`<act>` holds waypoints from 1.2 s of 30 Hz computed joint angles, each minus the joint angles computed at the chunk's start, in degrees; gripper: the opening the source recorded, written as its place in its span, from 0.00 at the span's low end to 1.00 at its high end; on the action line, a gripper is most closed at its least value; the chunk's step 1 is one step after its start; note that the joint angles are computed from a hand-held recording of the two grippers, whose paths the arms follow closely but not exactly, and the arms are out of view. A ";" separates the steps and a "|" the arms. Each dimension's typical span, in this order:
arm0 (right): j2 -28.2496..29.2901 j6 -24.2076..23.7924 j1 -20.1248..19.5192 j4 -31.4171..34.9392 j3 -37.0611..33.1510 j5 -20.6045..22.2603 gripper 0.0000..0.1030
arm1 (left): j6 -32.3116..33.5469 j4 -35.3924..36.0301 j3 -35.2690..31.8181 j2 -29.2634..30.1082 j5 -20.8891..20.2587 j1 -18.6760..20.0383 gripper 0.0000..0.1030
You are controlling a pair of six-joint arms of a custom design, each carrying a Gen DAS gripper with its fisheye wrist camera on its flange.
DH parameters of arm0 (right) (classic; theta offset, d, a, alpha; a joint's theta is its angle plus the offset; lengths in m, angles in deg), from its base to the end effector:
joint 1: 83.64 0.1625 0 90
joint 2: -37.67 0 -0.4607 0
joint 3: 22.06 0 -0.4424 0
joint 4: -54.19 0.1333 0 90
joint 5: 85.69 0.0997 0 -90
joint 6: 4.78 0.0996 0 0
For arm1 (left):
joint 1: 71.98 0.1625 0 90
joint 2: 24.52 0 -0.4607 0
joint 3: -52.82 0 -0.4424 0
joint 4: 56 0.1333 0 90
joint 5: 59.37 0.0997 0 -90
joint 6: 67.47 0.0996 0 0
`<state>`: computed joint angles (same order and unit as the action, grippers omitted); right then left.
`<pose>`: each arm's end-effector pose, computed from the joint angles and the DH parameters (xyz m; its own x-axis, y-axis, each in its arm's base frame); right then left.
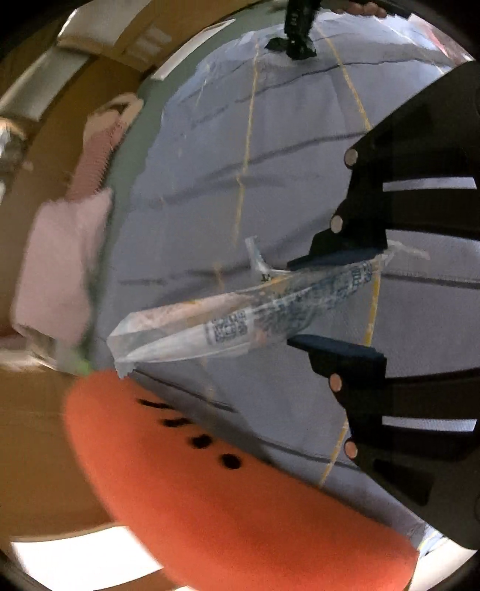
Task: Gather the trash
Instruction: 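Grasp the dark green wrapper with the right gripper while the left grasps the clear plastic bag, then carry the green wrapper and plastic bag over the bin and release both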
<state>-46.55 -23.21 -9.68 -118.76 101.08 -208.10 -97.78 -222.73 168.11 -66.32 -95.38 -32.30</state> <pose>-0.0671 -0.5225 0.3518 -0.7349 0.3425 0.5853 -0.0355 0.8425 -0.5376 -0.3037 -0.5298 -0.0074 -0.7422 0.0437 -0.6687 0.4561 0.7640 -0.4564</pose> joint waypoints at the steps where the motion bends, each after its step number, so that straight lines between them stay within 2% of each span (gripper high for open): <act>1: -0.46 -1.03 0.60 0.22 0.85 0.31 0.50 | 2.44 -1.94 0.56 0.52 1.07 -1.53 0.34; 5: -2.38 -4.45 3.75 1.46 5.01 1.23 0.50 | 7.51 -4.11 1.53 2.33 3.60 -5.16 0.34; 7: -2.26 -6.49 5.69 -0.10 7.06 0.53 0.50 | 9.98 -5.40 1.54 3.27 3.61 -6.20 0.34; 11: 0.36 -11.71 9.07 -5.66 9.10 -2.65 0.50 | 11.87 -5.61 2.28 3.28 3.71 -7.19 0.34; 16: 1.85 -15.00 11.06 -9.48 10.78 -5.20 0.50 | 12.61 -5.00 2.20 2.92 2.64 -7.34 0.35; 24: 1.40 -13.75 11.90 -8.63 12.36 -6.02 0.50 | 12.90 -4.73 2.91 2.70 2.23 -7.71 0.34; 27: -0.84 -13.56 12.57 -8.94 13.77 -5.26 0.50 | 9.72 -2.16 3.86 1.12 1.99 -8.74 0.34; 31: -5.79 -14.64 13.34 -10.92 17.03 -4.14 0.50 | 1.64 1.41 6.86 -2.88 -0.61 -13.21 0.34; 36: -17.70 -14.30 13.01 -8.99 22.44 -1.62 0.50 | -3.23 0.35 9.76 -4.75 -4.15 -19.38 0.34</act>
<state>-64.24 -37.51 3.32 -127.75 123.52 -209.72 -101.01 -222.38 177.86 -71.07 -99.53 -51.68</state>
